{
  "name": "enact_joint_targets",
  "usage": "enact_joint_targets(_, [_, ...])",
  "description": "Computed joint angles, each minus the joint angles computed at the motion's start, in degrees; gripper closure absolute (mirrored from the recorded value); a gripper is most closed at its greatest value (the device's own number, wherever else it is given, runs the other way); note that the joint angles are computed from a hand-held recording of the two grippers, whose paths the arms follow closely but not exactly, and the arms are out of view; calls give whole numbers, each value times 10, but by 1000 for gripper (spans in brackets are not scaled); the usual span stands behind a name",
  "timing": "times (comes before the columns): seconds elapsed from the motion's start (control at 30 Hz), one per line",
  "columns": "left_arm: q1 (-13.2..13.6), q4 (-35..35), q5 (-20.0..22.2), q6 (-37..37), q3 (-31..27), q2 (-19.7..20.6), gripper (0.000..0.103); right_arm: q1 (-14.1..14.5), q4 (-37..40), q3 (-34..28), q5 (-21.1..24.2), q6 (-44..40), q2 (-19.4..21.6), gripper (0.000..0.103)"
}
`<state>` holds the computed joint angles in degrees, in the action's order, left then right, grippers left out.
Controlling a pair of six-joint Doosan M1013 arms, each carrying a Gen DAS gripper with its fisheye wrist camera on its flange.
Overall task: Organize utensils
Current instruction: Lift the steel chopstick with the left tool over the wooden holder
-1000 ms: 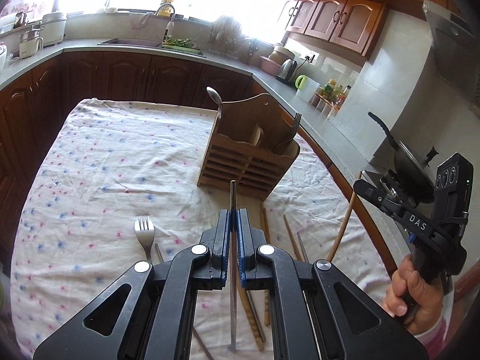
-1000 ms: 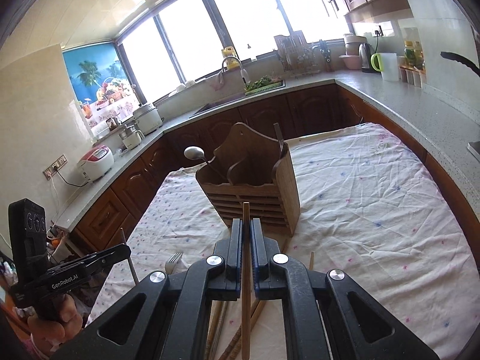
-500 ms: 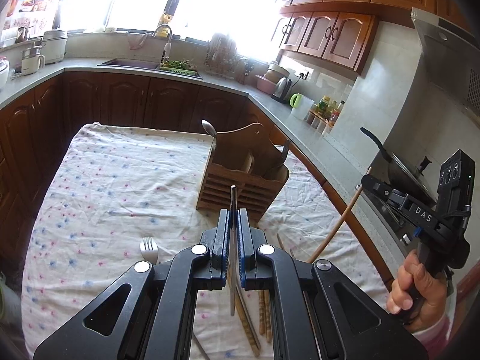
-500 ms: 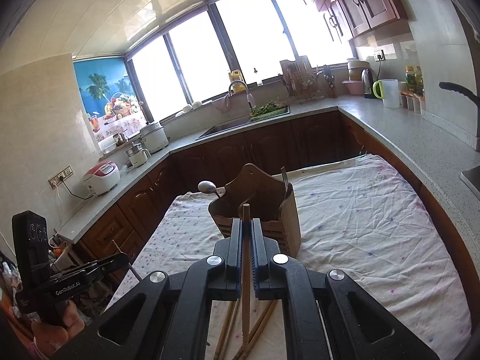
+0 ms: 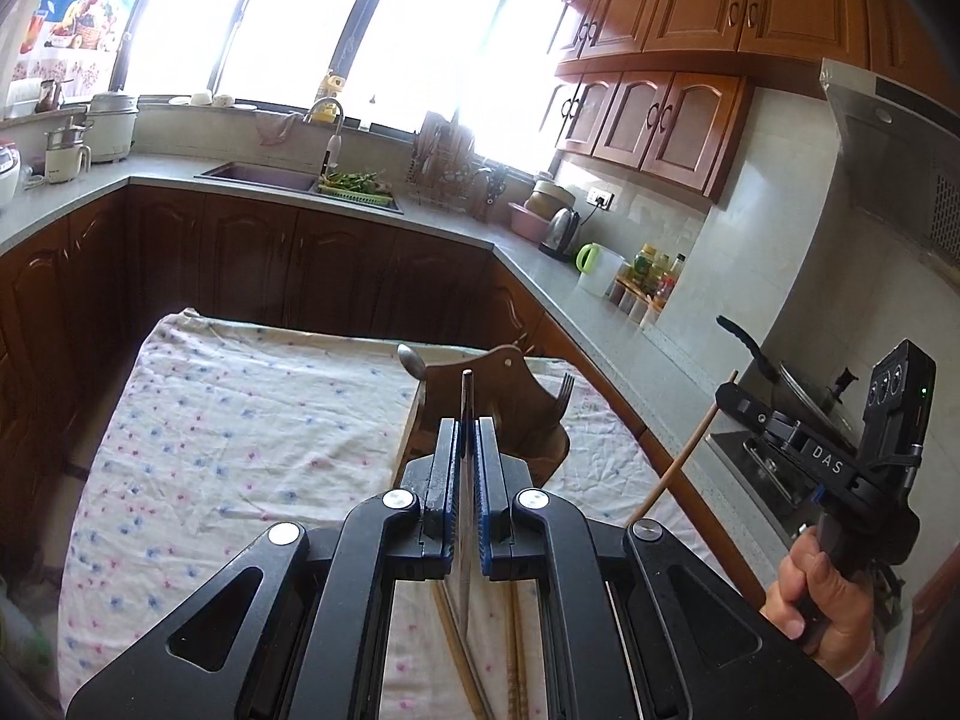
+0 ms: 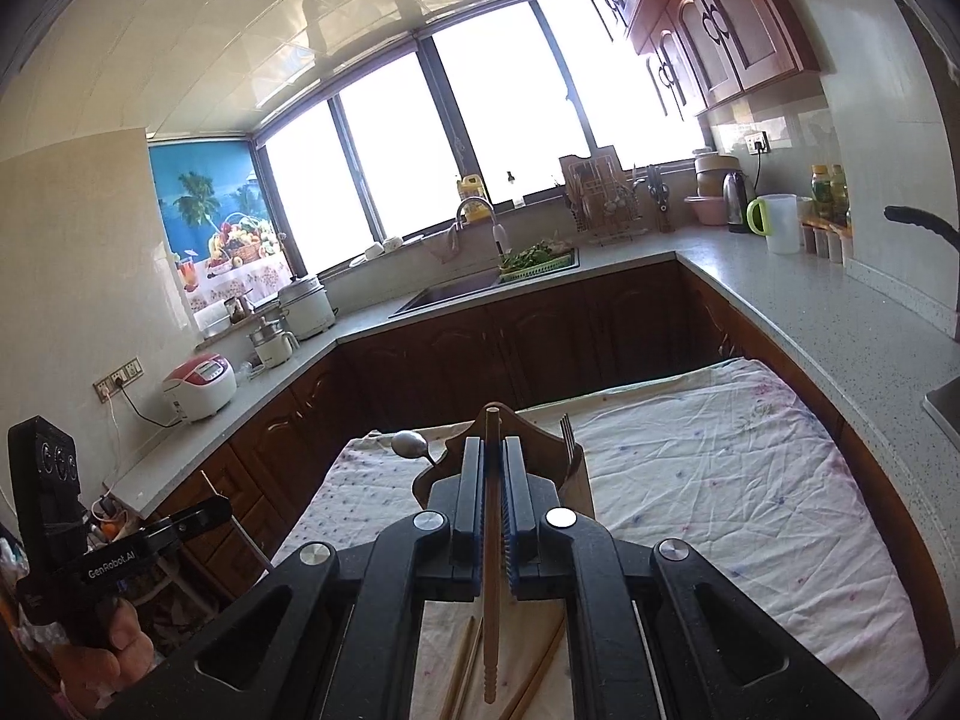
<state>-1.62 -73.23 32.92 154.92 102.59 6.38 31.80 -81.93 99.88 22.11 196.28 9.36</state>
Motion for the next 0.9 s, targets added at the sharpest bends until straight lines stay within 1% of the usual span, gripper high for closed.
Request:
enact_joint_targets(0.2, [-8, -40, -25, 21, -37, 15, 99, -13, -57, -30, 12, 39, 11, 98])
enact_joint_targets(0.27, [-12, -61, -36, 38, -50, 22, 99, -18, -74, -43, 18, 51, 18, 98])
enact_joint_targets(0.53, [-39, -114, -95, 96, -101, 58, 99, -36, -131, -92, 36, 80, 47, 98])
enact_joint_targets(0.7, [-57, -104, -131, 96, -113, 82, 99, -39, -130, -109, 41, 62, 73, 98])
enact_joint_targets(0.83, [-60, -114, -137, 96, -112, 102, 99, -43, -128, -105, 32, 73, 90, 98])
enact_joint_targets(0.9, [-62, -106, -138, 85, -111, 109, 99, -44, -120, -102, 27, 69, 97, 98])
